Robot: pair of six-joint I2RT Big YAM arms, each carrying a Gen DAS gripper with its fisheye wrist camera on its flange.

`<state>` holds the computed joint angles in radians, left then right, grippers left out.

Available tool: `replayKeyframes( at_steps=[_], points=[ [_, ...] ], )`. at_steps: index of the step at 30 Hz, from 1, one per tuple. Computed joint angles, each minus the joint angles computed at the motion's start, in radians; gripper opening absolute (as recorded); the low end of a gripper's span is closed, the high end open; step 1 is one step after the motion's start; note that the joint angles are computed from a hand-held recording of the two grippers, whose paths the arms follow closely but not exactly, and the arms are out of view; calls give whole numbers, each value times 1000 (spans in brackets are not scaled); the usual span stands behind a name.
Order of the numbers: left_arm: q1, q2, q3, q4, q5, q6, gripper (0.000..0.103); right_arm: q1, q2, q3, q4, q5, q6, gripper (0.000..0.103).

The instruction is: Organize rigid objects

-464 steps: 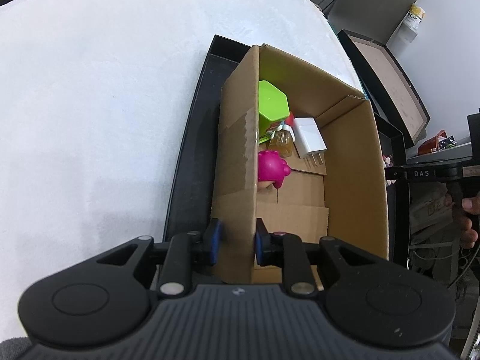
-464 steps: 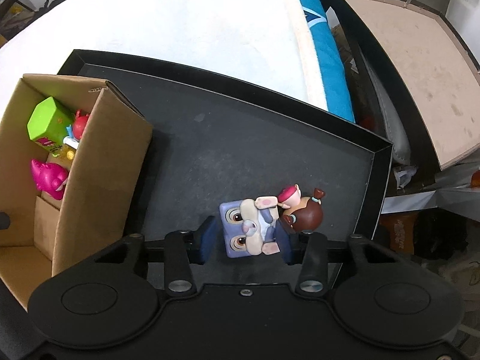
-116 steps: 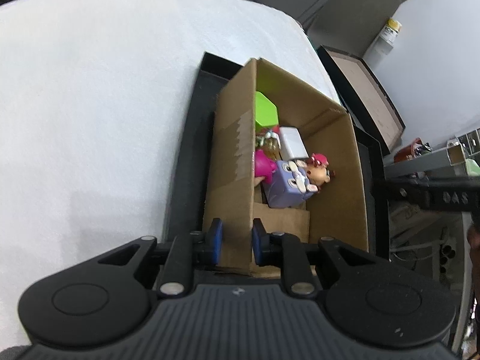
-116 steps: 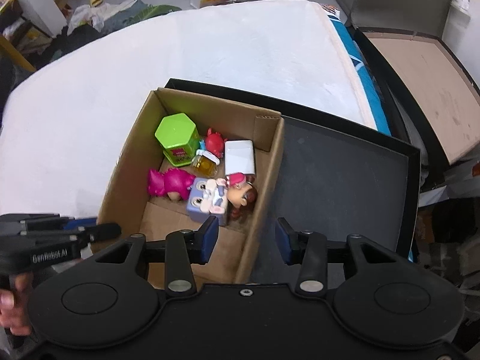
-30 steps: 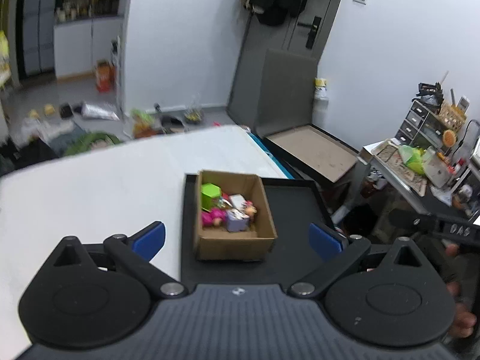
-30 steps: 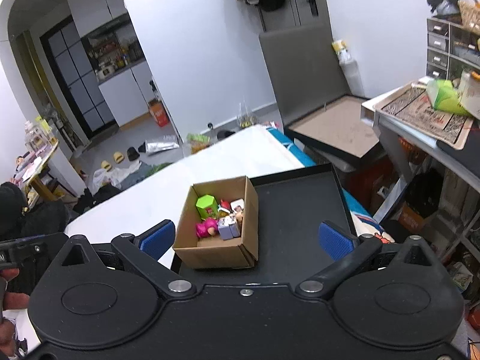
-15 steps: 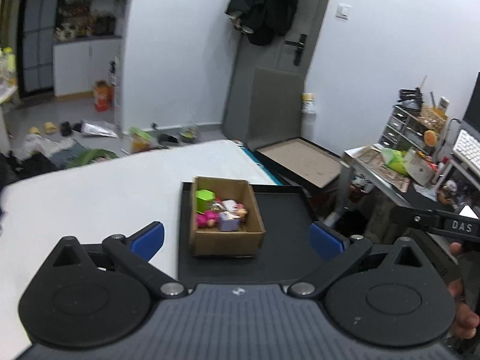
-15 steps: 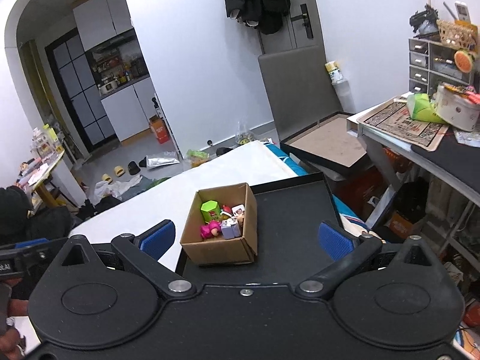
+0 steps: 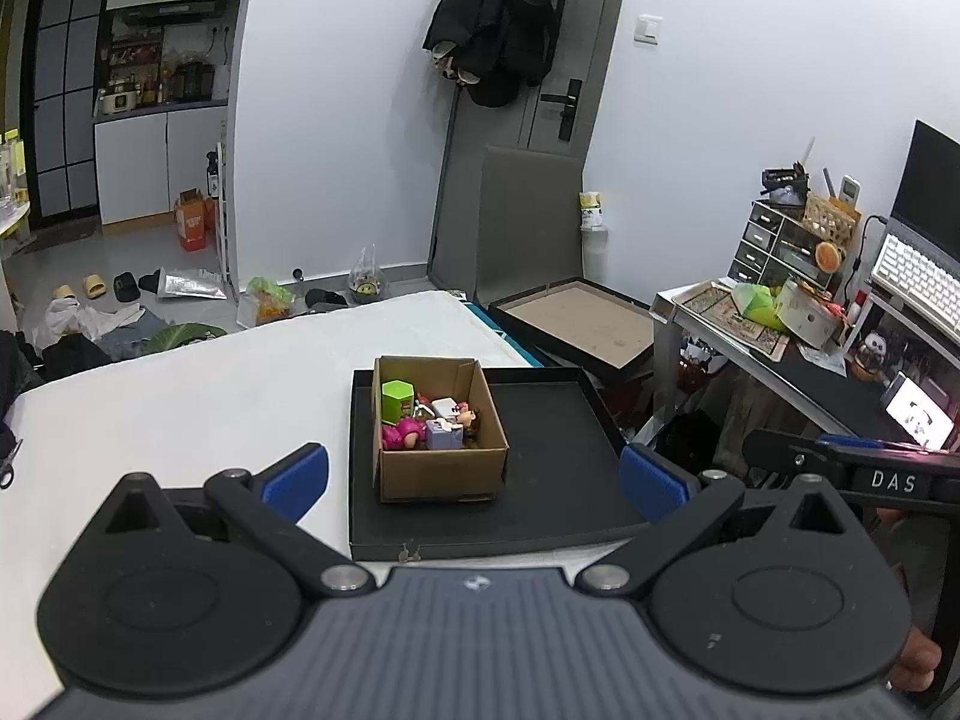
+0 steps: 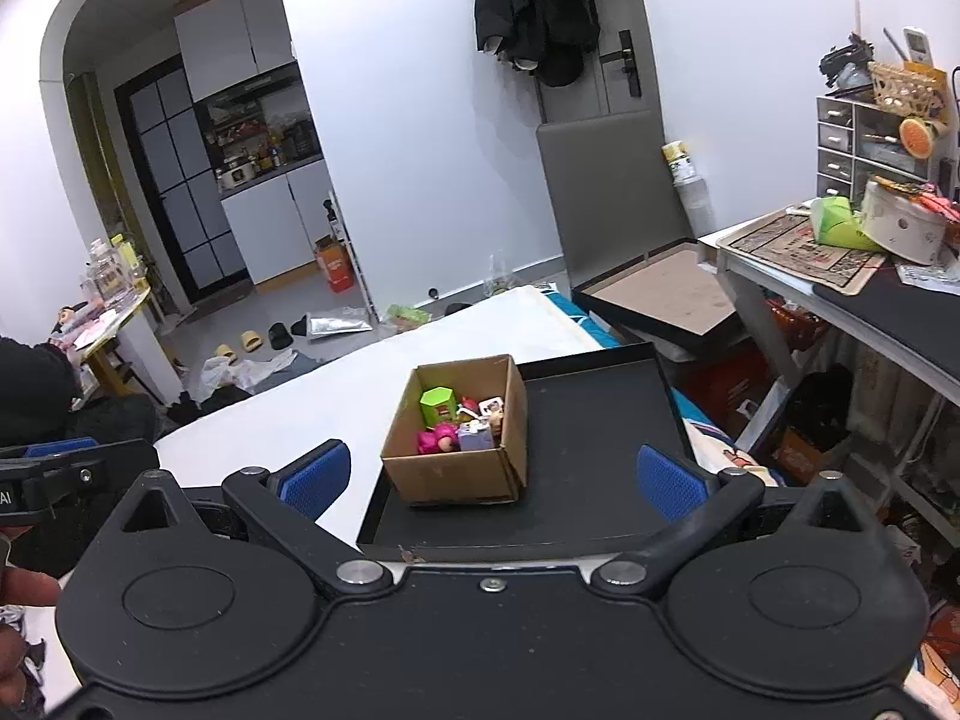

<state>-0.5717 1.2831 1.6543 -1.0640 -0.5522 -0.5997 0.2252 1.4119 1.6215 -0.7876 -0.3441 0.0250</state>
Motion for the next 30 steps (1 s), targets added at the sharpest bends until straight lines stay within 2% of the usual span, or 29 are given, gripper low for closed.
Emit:
replayKeyframes(
  at_steps=[7,19,30],
  points=[
    [-10,-10,-21,4,-14,-16,102,-6,-17,-22,10,-8,14,103],
    [-22,-10,-22,6,-29,4,102,-9,-28,-41,21,-32,25,103],
    [-26,-18,-36,18,-27,9,102,-1,-43,-45,17,-5,23,103]
  ],
)
